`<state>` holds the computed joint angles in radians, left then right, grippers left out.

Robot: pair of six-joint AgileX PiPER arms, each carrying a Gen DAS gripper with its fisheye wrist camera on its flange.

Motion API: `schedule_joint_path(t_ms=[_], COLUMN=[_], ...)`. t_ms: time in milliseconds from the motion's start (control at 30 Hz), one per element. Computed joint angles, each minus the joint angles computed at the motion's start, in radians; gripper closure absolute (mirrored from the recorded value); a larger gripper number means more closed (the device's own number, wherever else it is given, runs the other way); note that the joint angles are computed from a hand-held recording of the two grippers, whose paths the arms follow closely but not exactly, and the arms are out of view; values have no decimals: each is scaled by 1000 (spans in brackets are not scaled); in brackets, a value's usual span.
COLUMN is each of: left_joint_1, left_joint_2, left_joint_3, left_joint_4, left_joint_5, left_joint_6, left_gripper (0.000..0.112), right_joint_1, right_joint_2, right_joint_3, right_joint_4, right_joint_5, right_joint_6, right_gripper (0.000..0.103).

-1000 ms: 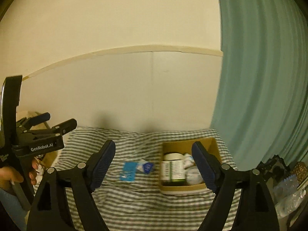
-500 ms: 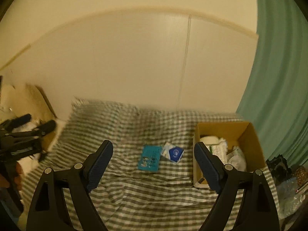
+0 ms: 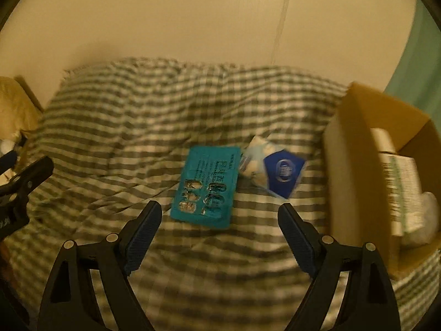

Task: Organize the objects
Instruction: 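Reach the right tool to the teal blister pack and grasp it, then grasp the blue tissue pack with left tool while right tool carries the blister pack over the box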

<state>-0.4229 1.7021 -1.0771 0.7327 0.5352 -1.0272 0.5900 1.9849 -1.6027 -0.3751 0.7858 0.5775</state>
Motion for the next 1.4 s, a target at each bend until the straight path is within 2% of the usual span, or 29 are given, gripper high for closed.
schedule_joint_path(t_ms=[133,233,300,367,467,633,867,1033,1400], left_joint_1=[24,39,40,32,13,-35,-176,-245,-280], left_joint_2=[57,84,98,112,117,101,137,204,426], left_joint_3=[-4,-7,-10,-15,-19,-42,-184,-303,-596], left_joint_4=[47,27,18,14,15,-37,-110,-184,-408], left_joint_5=[-21,-53,-60,-57,-47,-48,7,35,70], left_joint_6=[-43,-17,-12,-7,0,47,145,217,442], left_gripper=[9,9,9,9,9,9,9,9,9], right_joint_1=[-2,5,4,0,-2,-11,-90,-145,-263], right_joint_2=[147,259,293,299,246,29,-232,-300,-329], right_joint_3=[-141,-279,-319,-314,-234,-18,109,111,215], right_joint_4=[36,25,20,22,21,-12,68,1,12], right_joint_5=[30,111,137,133,80,-17,6,49,-69], right_joint_6=[-28,-46,-43,-39,-31,-3,-146,-134,-153], right_gripper=[17,17,17,34,34,35,35,35,35])
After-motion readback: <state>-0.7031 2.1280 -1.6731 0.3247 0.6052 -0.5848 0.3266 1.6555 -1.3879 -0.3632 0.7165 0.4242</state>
